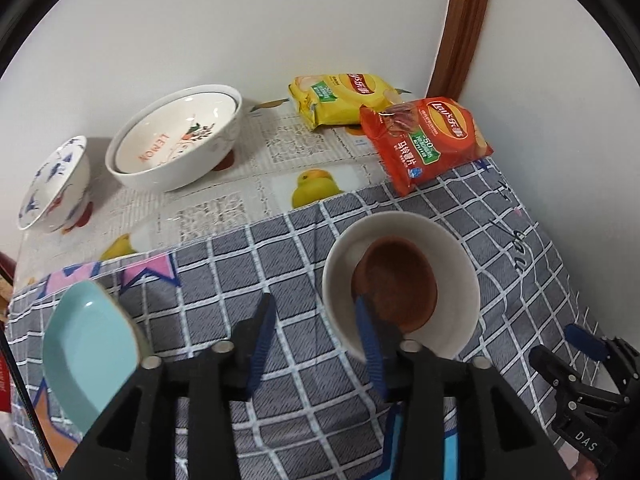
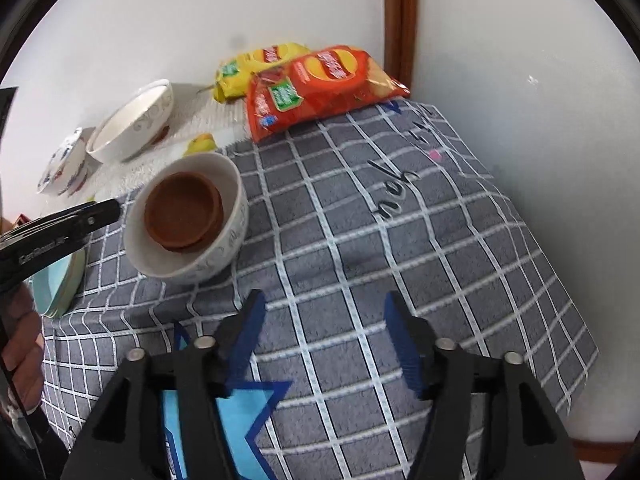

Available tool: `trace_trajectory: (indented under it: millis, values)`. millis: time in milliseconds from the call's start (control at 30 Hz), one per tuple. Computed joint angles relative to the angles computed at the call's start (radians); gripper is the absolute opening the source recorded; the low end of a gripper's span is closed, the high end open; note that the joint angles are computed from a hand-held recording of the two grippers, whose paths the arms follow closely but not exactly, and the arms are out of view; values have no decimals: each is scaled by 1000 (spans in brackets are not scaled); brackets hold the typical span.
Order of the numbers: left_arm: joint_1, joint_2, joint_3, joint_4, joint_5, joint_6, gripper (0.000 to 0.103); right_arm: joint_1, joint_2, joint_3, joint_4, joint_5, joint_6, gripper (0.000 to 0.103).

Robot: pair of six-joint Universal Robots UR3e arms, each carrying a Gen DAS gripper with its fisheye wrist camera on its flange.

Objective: Organize plates and bowls
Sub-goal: 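Open the left tool and pull both tools back from the white bowl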

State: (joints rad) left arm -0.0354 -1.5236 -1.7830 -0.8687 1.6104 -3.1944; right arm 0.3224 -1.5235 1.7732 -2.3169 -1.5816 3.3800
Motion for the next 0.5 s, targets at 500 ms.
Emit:
trace_trajectory:
  millis: [500]
  values:
    - [-31, 236, -145, 47, -61, -10, 56, -1, -210, 237, -121, 39, -18, 74]
